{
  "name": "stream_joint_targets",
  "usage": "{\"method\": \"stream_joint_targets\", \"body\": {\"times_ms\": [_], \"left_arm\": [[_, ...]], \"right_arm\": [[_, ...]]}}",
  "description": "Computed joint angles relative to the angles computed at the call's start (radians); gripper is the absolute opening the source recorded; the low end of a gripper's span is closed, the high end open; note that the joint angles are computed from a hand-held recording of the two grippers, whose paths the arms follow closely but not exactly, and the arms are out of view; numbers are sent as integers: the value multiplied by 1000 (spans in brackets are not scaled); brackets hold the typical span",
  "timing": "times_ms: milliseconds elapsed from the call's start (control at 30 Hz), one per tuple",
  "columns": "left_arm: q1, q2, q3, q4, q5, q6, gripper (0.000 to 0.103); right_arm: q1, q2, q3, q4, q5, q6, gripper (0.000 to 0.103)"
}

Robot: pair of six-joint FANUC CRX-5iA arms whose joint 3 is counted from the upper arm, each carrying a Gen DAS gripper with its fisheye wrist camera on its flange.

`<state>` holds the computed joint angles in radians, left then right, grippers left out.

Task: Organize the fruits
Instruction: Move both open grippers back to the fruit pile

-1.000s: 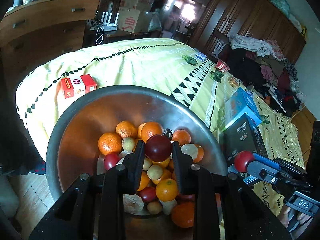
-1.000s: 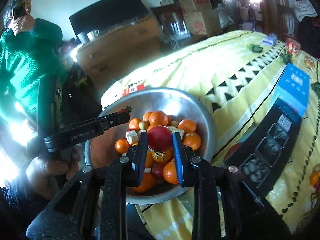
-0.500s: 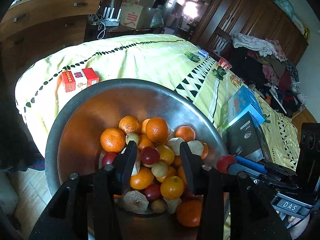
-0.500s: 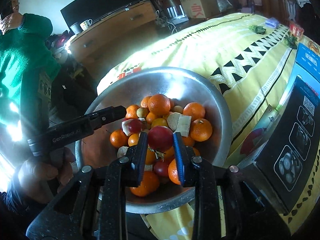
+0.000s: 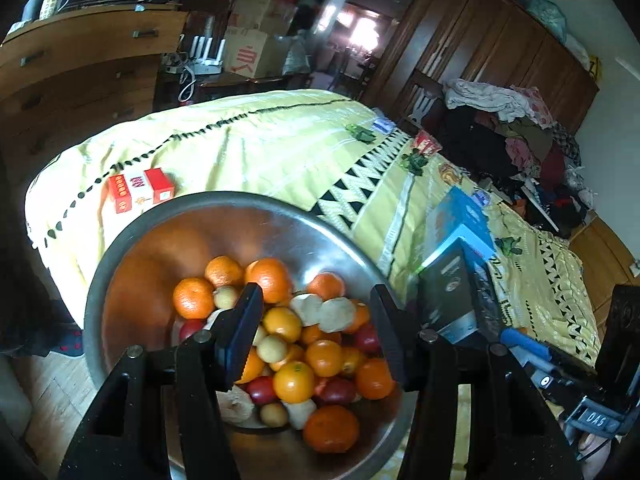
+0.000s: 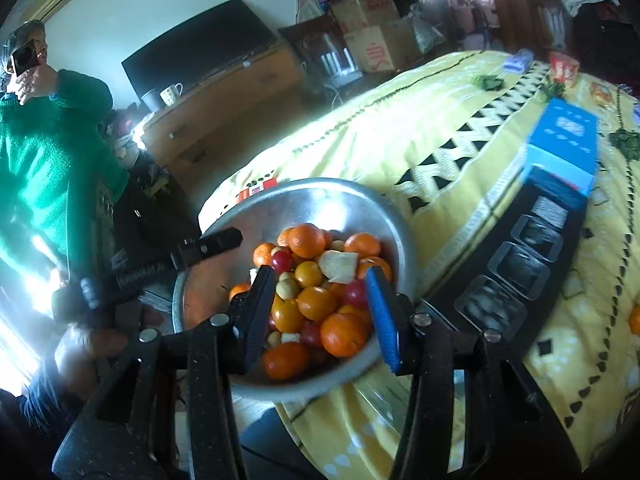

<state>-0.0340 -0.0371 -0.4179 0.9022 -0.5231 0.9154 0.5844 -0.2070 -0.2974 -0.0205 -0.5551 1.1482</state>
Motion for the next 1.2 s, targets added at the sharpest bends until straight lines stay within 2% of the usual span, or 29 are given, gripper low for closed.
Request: {"method": "stream_joint_targets", "body": {"times_ms": [100,300,400,467,567,667,800,867,967,1100,1200], "left_arm": [[-95,-6,-4,125,11,-134,57],[-348,54,57,294,-48,-379,57],[-452,152,130,307,-113,-398,57],[-503,238,193,288,-139,-347,57],[-537,379,336,131,-165,-159,55],[-559,474,436,16,-193,-37,55],[-575,558,524,-56,-238,1,55],[-591,606,577,-63,-272,-26,55],[-623,683,670,-76,-297,-70,55],[-663,771,786,-101,-312,-71,55],[-685,837,891,-164,-339,-3,55]], "right_arm": [[5,-102,-137,131,2,-160,51],[-44,-296,-354,245,-83,-410,51],[-85,-388,-427,253,-140,-479,52],[-120,-439,-454,237,-175,-491,52],[-146,-506,-486,257,-223,-520,52],[-219,-536,-497,244,-236,-490,52],[-410,-498,-466,128,-201,-319,52],[-493,-466,-442,80,-176,-254,52],[-574,-460,-434,23,-152,-178,52],[-653,-453,-419,-56,-154,-83,52],[-698,-448,-415,-103,-170,-35,52]]}}
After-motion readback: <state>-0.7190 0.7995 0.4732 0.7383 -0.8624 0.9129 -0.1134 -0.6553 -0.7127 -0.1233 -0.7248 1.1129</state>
